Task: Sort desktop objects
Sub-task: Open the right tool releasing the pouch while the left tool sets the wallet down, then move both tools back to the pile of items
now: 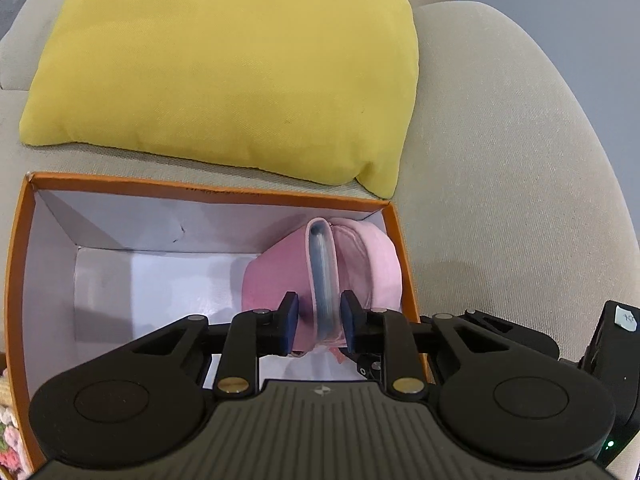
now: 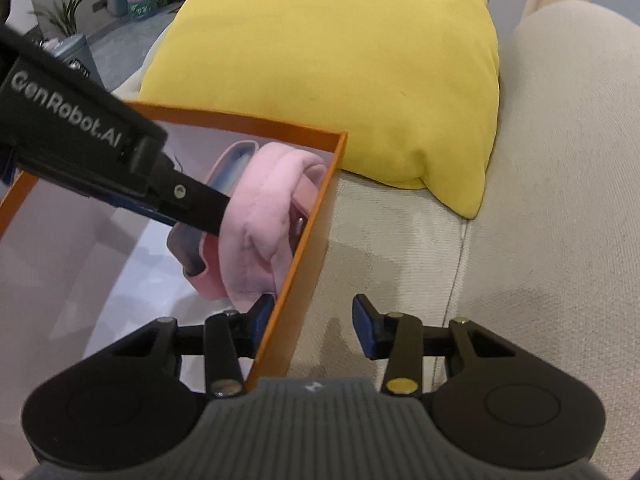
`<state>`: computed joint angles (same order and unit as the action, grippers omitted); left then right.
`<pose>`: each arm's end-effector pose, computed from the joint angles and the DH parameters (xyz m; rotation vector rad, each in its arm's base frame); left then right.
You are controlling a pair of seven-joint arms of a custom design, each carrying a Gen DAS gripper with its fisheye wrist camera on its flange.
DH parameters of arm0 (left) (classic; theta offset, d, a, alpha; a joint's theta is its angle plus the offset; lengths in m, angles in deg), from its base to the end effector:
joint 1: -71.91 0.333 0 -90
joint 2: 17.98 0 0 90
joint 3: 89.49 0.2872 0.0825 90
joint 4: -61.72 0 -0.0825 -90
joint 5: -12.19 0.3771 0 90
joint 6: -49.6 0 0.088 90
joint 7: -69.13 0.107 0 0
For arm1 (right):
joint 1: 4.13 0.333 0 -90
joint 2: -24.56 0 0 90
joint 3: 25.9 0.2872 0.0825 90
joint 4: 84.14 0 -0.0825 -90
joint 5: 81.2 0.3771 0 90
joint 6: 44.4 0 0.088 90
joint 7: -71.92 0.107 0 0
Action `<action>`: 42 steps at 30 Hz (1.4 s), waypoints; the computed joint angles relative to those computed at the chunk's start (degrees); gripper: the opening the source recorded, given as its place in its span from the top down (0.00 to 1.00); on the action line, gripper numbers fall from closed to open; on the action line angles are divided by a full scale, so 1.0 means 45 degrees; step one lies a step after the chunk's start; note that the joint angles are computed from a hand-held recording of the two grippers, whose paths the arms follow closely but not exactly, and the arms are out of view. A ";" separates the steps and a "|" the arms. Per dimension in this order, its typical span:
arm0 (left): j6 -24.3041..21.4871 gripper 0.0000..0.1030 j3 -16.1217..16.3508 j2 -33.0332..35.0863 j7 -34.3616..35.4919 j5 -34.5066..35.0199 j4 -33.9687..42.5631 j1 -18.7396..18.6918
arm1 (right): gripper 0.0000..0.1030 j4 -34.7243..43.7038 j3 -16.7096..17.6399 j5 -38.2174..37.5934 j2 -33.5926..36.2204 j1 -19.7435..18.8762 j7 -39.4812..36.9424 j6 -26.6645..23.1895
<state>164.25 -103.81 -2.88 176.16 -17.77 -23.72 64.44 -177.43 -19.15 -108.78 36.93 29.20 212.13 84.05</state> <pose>0.6008 -0.2531 0.5332 1.4209 -2.3924 0.8073 0.5106 0.4038 0.5127 -1.9432 1.8644 -0.5612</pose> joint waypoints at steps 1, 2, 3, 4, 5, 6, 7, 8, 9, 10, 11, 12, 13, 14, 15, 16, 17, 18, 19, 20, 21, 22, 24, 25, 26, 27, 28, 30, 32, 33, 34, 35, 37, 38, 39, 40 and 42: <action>0.0012 0.75 0.0002 -0.0042 0.0050 0.0064 -0.0027 -0.0010 | 0.56 0.0002 -0.0007 0.0000 0.0017 -0.0008 -0.0003 0.0026; 0.0064 0.75 0.0006 -0.0117 0.0131 0.0135 -0.0096 -0.0023 | 0.56 0.0009 0.0001 0.0018 0.0019 -0.0008 -0.0058 0.0016; 0.0122 0.75 0.0016 -0.0171 0.0156 0.0216 -0.0134 -0.0046 | 0.56 0.0040 0.0012 0.0034 0.0024 0.0000 -0.0120 -0.0030; 0.0159 0.75 0.0033 -0.0206 0.0137 0.0299 -0.0144 -0.0068 | 0.56 0.0103 0.0028 0.0065 0.0043 0.0011 -0.0210 -0.0115; 0.0204 0.75 0.0050 -0.0294 0.0134 0.0375 -0.0230 -0.0082 | 0.56 0.0164 0.0040 0.0112 0.0075 0.0012 -0.0331 -0.0176; 0.0221 0.75 0.0061 -0.0329 0.0142 0.0477 -0.0228 -0.0110 | 0.55 0.0220 0.0046 0.0152 0.0113 0.0010 -0.0466 -0.0225; 0.0234 0.75 0.0068 -0.0378 0.0172 0.0569 -0.0250 -0.0133 | 0.55 0.0251 0.0044 0.0167 0.0123 0.0023 -0.0521 -0.0258; 0.0193 0.75 0.0070 -0.0402 0.0168 0.0642 -0.0231 -0.0158 | 0.55 0.0281 0.0054 0.0214 0.0125 0.0038 -0.0573 -0.0300; 0.0108 0.75 0.0079 -0.0398 0.0137 0.0709 -0.0164 -0.0175 | 0.55 0.0285 0.0071 0.0276 0.0097 0.0063 -0.0576 -0.0345; 0.0074 0.75 0.0092 -0.0431 0.0107 0.0776 -0.0154 -0.0188 | 0.55 0.0303 0.0079 0.0344 0.0088 0.0069 -0.0580 -0.0366; 0.0088 0.75 0.0106 -0.0512 0.0083 0.0880 -0.0181 -0.0212 | 0.55 0.0335 0.0077 0.0404 0.0099 0.0063 -0.0609 -0.0403; 0.0136 0.75 0.0121 -0.0612 0.0082 0.0988 -0.0242 -0.0237 | 0.55 0.0411 0.0083 0.0452 0.0111 0.0081 -0.0614 -0.0519; 0.0221 0.75 0.0138 -0.0754 0.0116 0.1081 -0.0371 -0.0254 | 0.55 0.0423 0.0088 0.0472 0.0087 0.0101 -0.0598 -0.0569; 0.0306 0.75 0.0159 -0.0901 0.0130 0.1180 -0.0497 -0.0276 | 0.55 0.0462 0.0093 0.0483 0.0075 0.0118 -0.0587 -0.0628; 0.0356 0.75 0.0188 -0.1075 0.0171 0.1238 -0.0630 -0.0273 | 0.55 0.0526 0.0094 0.0460 0.0065 0.0152 -0.0535 -0.0742; 0.0409 0.75 0.0214 -0.1237 0.0247 0.1241 -0.0776 -0.0262 | 0.54 0.0563 0.0104 0.0445 0.0039 0.0184 -0.0482 -0.0823; 0.0426 0.75 0.0256 -0.1440 0.0335 0.1168 -0.0935 -0.0219 | 0.54 0.0569 0.0117 0.0437 -0.0001 0.0209 -0.0415 -0.0849; 0.0477 0.75 0.0304 -0.1652 0.0385 0.1050 -0.1136 -0.0175 | 0.54 0.0577 0.0125 0.0426 -0.0046 0.0231 -0.0320 -0.0893; 0.0504 0.75 0.0363 -0.1906 0.0477 0.0906 -0.1368 -0.0118 | 0.54 0.0618 0.0142 0.0424 -0.0063 0.0258 -0.0241 -0.0993; 0.0569 0.75 0.0413 -0.2175 0.0669 0.0723 -0.1629 -0.0073 | 0.54 0.0694 0.0165 0.0413 -0.0070 0.0300 -0.0152 -0.1149; 0.0646 0.75 0.0487 -0.2513 0.0973 0.0460 -0.1959 -0.0006 | 0.54 0.0802 0.0177 0.0356 -0.0053 0.0348 -0.0049 -0.1309; 0.0728 0.75 0.0578 -0.2895 0.1307 0.0171 -0.2313 0.0053 | 0.54 0.0916 0.0193 0.0230 -0.0064 0.0438 0.0115 -0.1547; 0.0775 0.74 0.0872 -0.3802 0.2213 -0.0481 -0.3057 0.0184 | 0.54 0.1150 0.0234 -0.0185 -0.0111 0.0657 0.0429 -0.1997; 0.0820 0.74 0.1042 -0.4227 0.2636 -0.0748 -0.3402 0.0219 | 0.54 0.1193 0.0254 -0.0501 -0.0164 0.0781 0.0608 -0.2125; 0.0959 0.74 0.1229 -0.4734 0.3001 -0.0854 -0.3813 0.0263 | 0.54 0.1175 0.0285 -0.0896 -0.0253 0.0922 0.0812 -0.2179; 0.1203 0.74 0.1426 -0.5273 0.3341 -0.0880 -0.4257 0.0308 | 0.54 0.1035 0.0332 -0.1376 -0.0413 0.1079 0.1073 -0.2112; 0.1475 0.74 0.1686 -0.5831 0.3828 -0.1035 -0.4739 0.0353 | 0.52 0.0832 0.0405 -0.1973 -0.0611 0.1263 0.1407 -0.1999; 0.1778 0.74 0.2204 -0.6667 0.4395 -0.1230 -0.5394 0.0453 | 0.50 0.0407 0.0610 -0.2935 -0.0995 0.1518 0.1936 -0.1656; 0.1971 0.74 0.2808 -0.7422 0.5120 -0.1515 -0.5982 0.0569 | 0.48 -0.0171 0.0814 -0.3839 -0.1374 0.1641 0.2598 -0.0876; 0.2135 0.74 0.3056 -0.7773 0.5453 -0.1591 -0.6289 0.0638 | 0.47 -0.0273 0.0950 -0.4214 -0.1451 0.1721 0.2918 -0.0641; 0.2334 0.74 0.3240 -0.8102 0.5652 -0.1508 -0.6581 0.0751 | 0.46 -0.0260 0.1088 -0.4518 -0.1441 0.1813 0.3156 -0.0445; 0.2545 0.74 0.3406 -0.8353 0.5781 -0.1304 -0.6800 0.0907 | 0.46 -0.0160 0.1206 -0.4758 -0.1371 0.1918 0.3326 -0.0318; 0.2662 0.74 0.3729 -0.8675 0.5870 -0.0948 -0.7075 0.1173 | 0.46 0.0279 0.1394 -0.4978 -0.1058 0.2173 0.3487 0.0029; 0.2566 0.74 0.3923 -0.8846 0.5851 -0.0740 -0.7225 0.1354 | 0.46 0.0550 0.1419 -0.4857 -0.0824 0.2264 0.3394 0.0240; 0.2414 0.74 0.4101 -0.8887 0.5824 -0.0581 -0.7256 0.1498 | 0.46 0.0992 0.1459 -0.4653 -0.0470 0.2412 0.3229 0.0416; 0.2308 0.74 0.4240 -0.8913 0.5809 -0.0447 -0.7304 0.1638 | 0.46 0.1421 0.1432 -0.4430 -0.0096 0.2550 0.2991 0.0599; 0.2300 0.74 0.4480 -0.8817 0.5939 -0.0243 -0.7360 0.1909 | 0.48 0.2441 0.1342 -0.4086 0.0700 0.2977 0.2491 0.0697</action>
<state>174.60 -83.65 -42.56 202.88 -18.86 -56.84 73.03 -166.44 -13.11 -127.16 40.08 42.60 223.34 87.19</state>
